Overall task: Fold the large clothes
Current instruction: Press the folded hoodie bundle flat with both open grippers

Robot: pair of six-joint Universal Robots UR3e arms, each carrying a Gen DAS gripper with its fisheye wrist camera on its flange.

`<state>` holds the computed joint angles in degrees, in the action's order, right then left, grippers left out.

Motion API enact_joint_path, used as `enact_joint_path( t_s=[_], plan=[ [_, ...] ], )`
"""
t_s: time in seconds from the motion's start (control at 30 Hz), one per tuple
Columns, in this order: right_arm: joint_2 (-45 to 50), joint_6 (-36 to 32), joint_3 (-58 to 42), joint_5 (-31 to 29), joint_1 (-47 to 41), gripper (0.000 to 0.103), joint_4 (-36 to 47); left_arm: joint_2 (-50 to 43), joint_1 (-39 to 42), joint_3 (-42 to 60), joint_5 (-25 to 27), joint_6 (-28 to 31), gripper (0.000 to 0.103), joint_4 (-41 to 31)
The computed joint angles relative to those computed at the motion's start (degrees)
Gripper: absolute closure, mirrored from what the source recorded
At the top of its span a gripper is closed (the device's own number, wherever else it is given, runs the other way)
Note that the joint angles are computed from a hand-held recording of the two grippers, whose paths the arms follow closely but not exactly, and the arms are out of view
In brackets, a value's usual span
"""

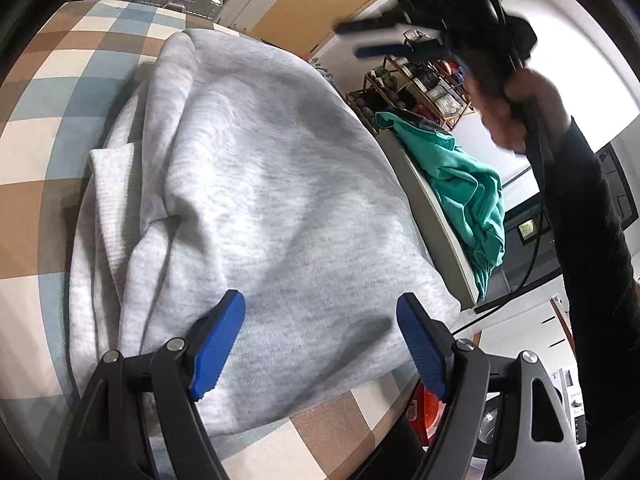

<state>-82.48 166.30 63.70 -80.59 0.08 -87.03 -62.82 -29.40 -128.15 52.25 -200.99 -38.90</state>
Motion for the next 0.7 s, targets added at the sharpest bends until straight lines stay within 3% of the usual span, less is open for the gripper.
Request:
enact_joint_path(
  t_s=[0.13,0.3,0.37,0.43,0.47,0.57,0.6,0.67,0.7],
  plan=[
    [-3.30,-4.59,13.98,-0.86,-3.53,0.042,-2.16,-0.33,0.95,0.29,-0.64,0.21,0.029,-0.54],
    [-4.39,-4.10,29.19,3.72,-4.65,0.009,-16.85,-1.25,0.41,2.04,-0.09,-0.20,0.029,-1.46],
    [-5.52,-3.00,33.83,3.70,-3.50,0.000,-23.59,-1.52,0.45,2.38,-0.03,-0.52,0.029,-1.71],
    [-6.90,-1.14,36.47,3.40,-3.02,0.000,-27.30,-0.75,1.55,1.84,-1.17,-0.99,0.029,-2.31],
    [-7.87,-0.97,36.05,3.08,-2.90,0.002,-26.57,-0.09,2.44,1.58,-2.12,-1.15,0.029,-3.01],
    [-16.08,-2.03,35.17,1.97,-3.51,0.037,-20.10,2.95,5.09,2.32,-4.01,-0.53,0.029,-9.62],
    [-20.17,-3.98,36.92,3.94,-5.70,0.049,-17.69,4.18,5.79,2.77,-4.21,0.13,0.029,-12.06],
    [-30.97,-12.48,37.88,14.34,-14.75,0.055,-2.16,7.08,7.28,3.45,-4.23,2.09,0.029,-16.99],
    [-35.05,-15.77,38.54,16.74,-17.32,0.059,3.11,7.86,7.80,3.51,-4.41,2.86,0.029,-18.40]
  ],
)
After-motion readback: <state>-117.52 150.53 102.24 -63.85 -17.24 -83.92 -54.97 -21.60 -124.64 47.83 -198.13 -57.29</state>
